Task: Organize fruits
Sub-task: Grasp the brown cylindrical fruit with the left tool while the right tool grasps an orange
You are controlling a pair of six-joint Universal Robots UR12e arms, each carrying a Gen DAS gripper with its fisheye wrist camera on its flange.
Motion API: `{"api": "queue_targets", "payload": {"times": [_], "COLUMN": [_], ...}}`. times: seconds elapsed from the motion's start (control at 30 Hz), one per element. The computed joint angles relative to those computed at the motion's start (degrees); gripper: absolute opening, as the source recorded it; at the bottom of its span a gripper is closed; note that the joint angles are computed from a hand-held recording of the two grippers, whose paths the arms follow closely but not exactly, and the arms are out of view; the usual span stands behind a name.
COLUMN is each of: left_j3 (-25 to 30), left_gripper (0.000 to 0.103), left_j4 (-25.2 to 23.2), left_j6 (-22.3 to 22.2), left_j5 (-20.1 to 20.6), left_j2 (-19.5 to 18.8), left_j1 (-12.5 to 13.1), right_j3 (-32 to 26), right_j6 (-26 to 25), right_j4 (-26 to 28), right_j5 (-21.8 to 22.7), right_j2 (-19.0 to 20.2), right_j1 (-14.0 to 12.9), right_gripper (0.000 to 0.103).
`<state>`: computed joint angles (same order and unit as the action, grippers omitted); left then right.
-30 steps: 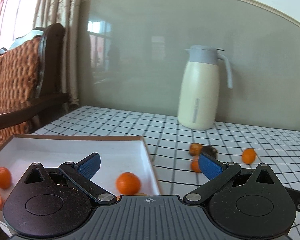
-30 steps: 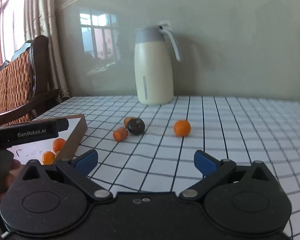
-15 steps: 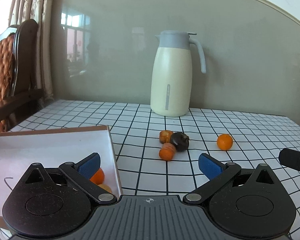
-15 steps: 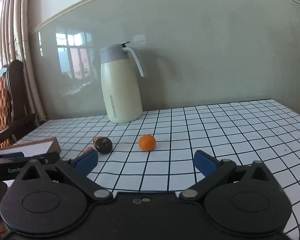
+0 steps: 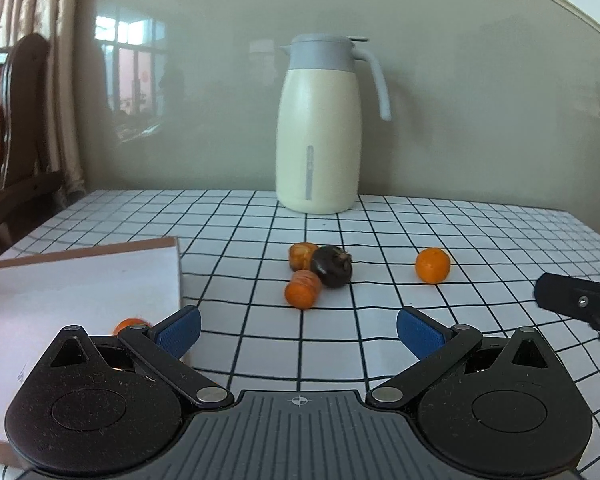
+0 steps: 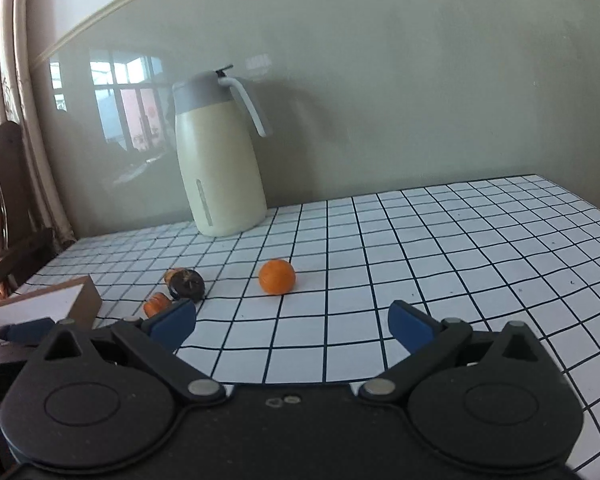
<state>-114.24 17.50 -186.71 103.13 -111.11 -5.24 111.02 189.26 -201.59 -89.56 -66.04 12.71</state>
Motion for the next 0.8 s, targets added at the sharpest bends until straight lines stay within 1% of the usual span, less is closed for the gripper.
{"api": "queue_targets", "payload": {"times": [0.1,0.23,0.4,0.7,0.8], "left_j3": [0.65,1.43,2.81,4.25,4.68], "left_gripper": [0.103,0.103,0.103,0.103,0.103], "left_j4": [-0.13,-0.42,-1.01,-3.41,-4.11], "left_j6": [1.25,0.82,0.75,-2.65,-3.26], "left_j5": [-0.06,-0.5,-0.1,-0.8,-0.85], "left_j2": [-0.37,-0.71,-1.74,-2.47,-2.76], "left_j1": [-0.12,0.03,0.27,1.05,1.19], "right_j3": [-0.56,-1.48,-2.73,-5.86,-7.31], "right_j6": [0.07,-0.81,-0.98,-1.41,-2.1], "right_j4": [0.35,0.13,0.94,2.58,3.68], "right_j5": [-0.01,-1.02,-0.8,0.56,0.69], "right_j2": [0.39,1.02,1.91,3.88,4.77], "right_j1": [-0.04,0.1,0.0,-0.31,-0.31], "right_gripper": [0.097,0.097,0.097,0.097,0.092]}}
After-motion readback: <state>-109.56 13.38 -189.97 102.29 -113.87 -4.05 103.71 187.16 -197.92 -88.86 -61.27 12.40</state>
